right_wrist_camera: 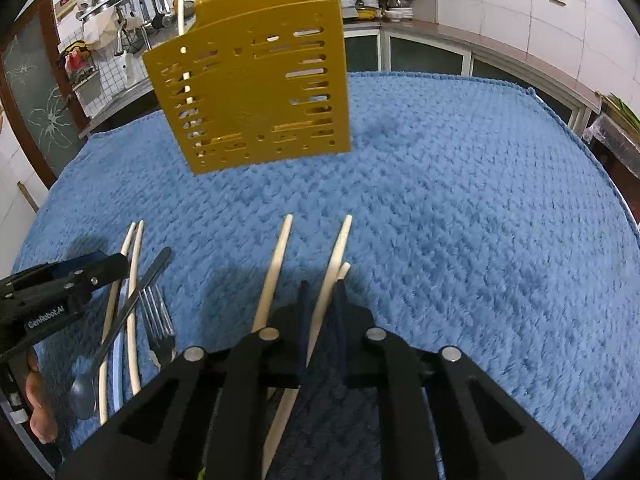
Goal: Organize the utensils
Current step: 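Grasp another chopstick with the left tool while the right tool grasps one too, then lift the left tool's chopstick toward the holder while the right tool lifts its chopstick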
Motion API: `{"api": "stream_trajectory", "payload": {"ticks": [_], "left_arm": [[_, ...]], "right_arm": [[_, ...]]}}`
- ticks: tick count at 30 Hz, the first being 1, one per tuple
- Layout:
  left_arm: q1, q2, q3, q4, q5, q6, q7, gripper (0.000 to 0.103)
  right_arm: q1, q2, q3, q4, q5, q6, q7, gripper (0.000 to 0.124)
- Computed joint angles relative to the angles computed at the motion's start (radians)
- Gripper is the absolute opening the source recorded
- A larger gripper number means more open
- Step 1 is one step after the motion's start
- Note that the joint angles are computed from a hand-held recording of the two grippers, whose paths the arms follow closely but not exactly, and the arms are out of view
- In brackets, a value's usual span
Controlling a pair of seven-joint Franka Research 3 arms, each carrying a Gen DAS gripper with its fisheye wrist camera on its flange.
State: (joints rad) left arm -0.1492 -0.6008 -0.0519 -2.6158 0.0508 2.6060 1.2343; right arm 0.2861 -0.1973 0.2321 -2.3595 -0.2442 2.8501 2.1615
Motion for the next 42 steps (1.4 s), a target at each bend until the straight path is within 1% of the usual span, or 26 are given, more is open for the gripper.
{"api": "stream_trajectory", "payload": {"ticks": [4,8,14,19,24,35,42], "left_arm": [[0.001,0.028,0.001,0.033,-0.003,-0.035,0.006,0.031],[0.003,0.059,0.011,0.068,-0.022,-0.063,0.015,0.02],[0.018,0.107,0.008,0.106,-0.037,-0.064,0.031,0.011],[0.04,0.13,-0.022,0.123,-0.003,-0.058,0.008,0.009],[0.045,0.135,-0.029,0.124,0.024,-0.046,-0.001,0.008],[0.035,0.084,-0.007,0.085,0.009,0.006,0.005,0.007],[0.021,0.042,0.013,0.067,-0.012,0.038,0.019,0.007]], "right_arm": [[0.023,0.009,-0.023,0.019,0.056,-0.029,-0.05,0.011],[0.035,0.019,-0.037,0.033,0.103,-0.047,-0.09,0.011],[0.039,0.033,-0.042,0.051,0.125,-0.063,-0.106,0.011],[0.044,0.053,-0.044,0.091,0.125,-0.113,-0.105,0.012],[0.053,0.061,-0.054,0.109,0.125,-0.137,-0.108,0.011],[0.054,0.034,-0.077,0.07,0.242,-0.079,-0.17,0.01],[0.031,0.012,-0.072,0.056,0.251,-0.043,-0.168,0.01]]}}
